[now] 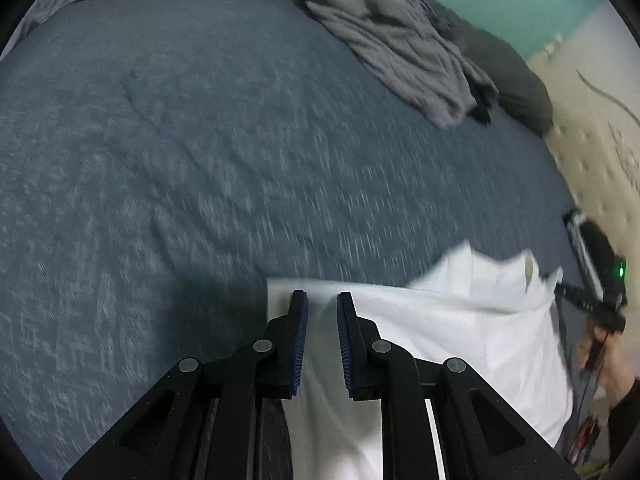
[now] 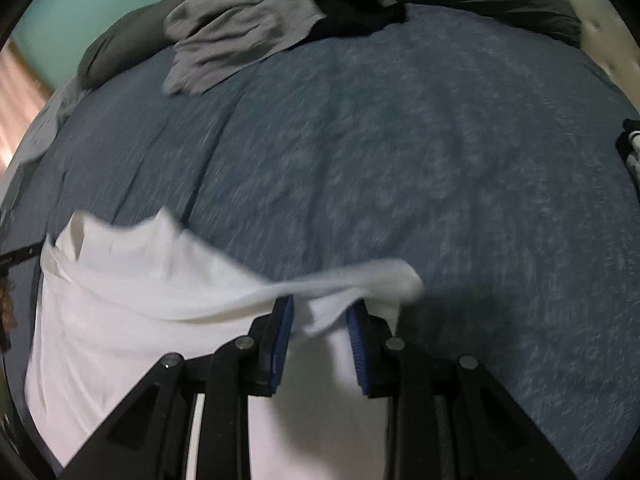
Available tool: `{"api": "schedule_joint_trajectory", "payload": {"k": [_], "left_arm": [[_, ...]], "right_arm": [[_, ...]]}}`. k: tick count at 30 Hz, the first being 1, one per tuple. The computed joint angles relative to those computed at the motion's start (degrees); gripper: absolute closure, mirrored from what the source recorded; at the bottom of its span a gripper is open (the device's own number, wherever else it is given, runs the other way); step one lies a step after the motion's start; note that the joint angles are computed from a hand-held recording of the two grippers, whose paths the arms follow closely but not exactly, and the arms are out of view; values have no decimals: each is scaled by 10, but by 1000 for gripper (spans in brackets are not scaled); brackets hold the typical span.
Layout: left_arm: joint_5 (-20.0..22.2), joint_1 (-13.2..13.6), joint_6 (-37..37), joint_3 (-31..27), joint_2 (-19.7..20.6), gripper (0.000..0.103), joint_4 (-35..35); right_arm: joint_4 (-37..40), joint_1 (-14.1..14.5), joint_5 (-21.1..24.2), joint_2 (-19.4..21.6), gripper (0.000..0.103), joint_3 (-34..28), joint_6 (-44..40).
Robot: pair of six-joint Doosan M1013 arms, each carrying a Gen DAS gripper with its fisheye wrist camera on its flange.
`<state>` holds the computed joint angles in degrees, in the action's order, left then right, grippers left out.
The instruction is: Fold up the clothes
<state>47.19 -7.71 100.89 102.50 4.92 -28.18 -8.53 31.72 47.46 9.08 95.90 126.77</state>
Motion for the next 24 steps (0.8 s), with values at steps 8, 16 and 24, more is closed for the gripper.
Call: {"api": "schedule_joint_trajectory", "payload": {"k": [8,16,24], "left_arm": [[1,10,28,-4,-9,71,5],[14,27,50,15,-13,70,3],[18,29,102,23,-10,72,-32]], "right_arm": [[-3,-20,-40,-48,67,42,30],[38,-38,-44,-56,51,61,6],[4,-26,-32,-27,50,39,-20]]}}
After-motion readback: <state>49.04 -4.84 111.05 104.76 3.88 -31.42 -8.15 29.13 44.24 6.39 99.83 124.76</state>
